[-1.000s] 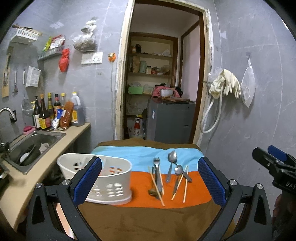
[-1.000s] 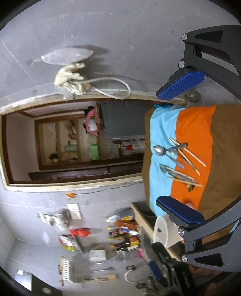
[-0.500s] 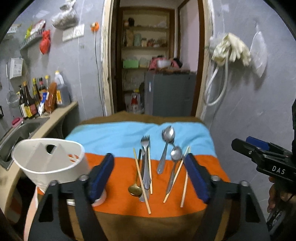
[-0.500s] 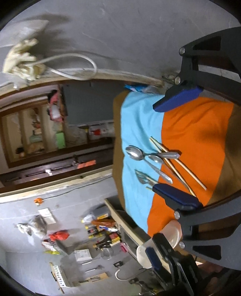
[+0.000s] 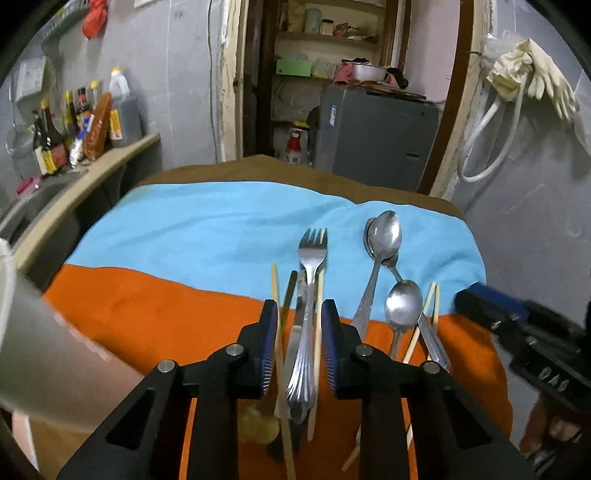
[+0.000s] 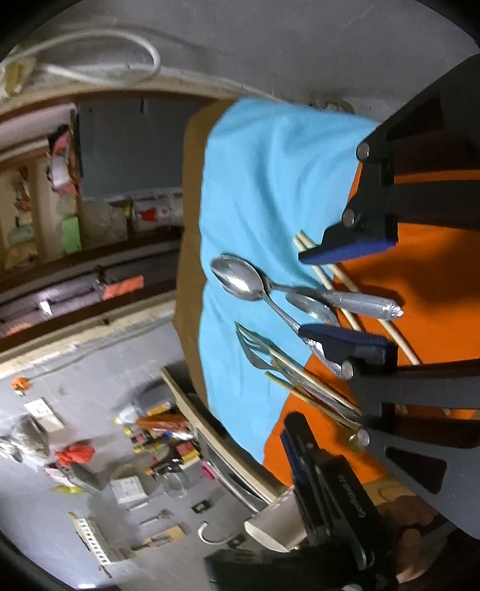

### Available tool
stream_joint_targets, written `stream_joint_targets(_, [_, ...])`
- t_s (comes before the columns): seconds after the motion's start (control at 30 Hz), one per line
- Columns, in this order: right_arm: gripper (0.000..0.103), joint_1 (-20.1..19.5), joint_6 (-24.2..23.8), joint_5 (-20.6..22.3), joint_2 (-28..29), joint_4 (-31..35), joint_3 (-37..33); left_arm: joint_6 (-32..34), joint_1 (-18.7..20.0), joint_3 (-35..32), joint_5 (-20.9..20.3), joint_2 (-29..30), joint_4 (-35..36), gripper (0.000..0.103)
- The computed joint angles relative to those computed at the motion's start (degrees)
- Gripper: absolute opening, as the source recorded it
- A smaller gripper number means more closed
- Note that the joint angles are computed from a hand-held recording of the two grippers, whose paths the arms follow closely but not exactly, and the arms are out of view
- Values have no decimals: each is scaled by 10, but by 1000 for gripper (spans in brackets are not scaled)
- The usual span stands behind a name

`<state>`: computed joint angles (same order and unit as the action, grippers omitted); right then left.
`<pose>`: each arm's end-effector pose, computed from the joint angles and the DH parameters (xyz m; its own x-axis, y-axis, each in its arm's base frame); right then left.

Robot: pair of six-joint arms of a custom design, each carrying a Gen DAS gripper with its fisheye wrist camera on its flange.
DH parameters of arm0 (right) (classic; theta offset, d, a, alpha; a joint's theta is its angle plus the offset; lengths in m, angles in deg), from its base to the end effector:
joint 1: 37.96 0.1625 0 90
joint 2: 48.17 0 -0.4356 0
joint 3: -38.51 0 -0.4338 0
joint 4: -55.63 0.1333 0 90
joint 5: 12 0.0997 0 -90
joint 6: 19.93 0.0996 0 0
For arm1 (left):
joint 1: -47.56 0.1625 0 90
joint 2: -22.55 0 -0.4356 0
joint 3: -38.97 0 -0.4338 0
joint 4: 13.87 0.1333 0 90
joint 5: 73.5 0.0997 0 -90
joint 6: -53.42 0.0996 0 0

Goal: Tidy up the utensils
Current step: 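Grasp a wooden chopstick with the left tool while the right tool grasps a small steel spoon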

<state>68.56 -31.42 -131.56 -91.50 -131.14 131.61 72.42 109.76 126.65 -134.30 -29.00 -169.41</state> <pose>0.2878 -0.6744 0.1441 -0.8791 -0.0336 0.4754 -0.3766 0.6604 -0.6497 -0.1893 -0.7490 0.2211 -0.7035 0.4354 -0.5617 0.6719 0.6650 -0.3259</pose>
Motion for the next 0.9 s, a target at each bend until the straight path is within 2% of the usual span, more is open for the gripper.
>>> stream_joint_targets(0.23, [15, -16, 1, 34, 10, 54, -27, -40, 4, -31, 46, 24, 31, 19])
stream_joint_targets(0.3, [13, -19, 2, 42, 12, 68, -34, -58, 7, -45, 50, 31, 53, 16])
stream_joint_targets(0.43, [11, -24, 5, 56, 13, 91, -42, -105, 19, -87, 38, 46, 133, 14])
stream_joint_targets(0.53, [10, -27, 5, 72, 13, 107, -44, -120, 25, -95, 21, 46, 149, 13])
stream_joint_targets(0.8, [13, -34, 35, 96, 17, 183, -71, -147, 31, -120, -2, 50, 199, 12])
stream_joint_targets(0.9, [26, -39, 47, 124, 14, 198, -74, -160, 32, -127, -6, 50, 214, 12])
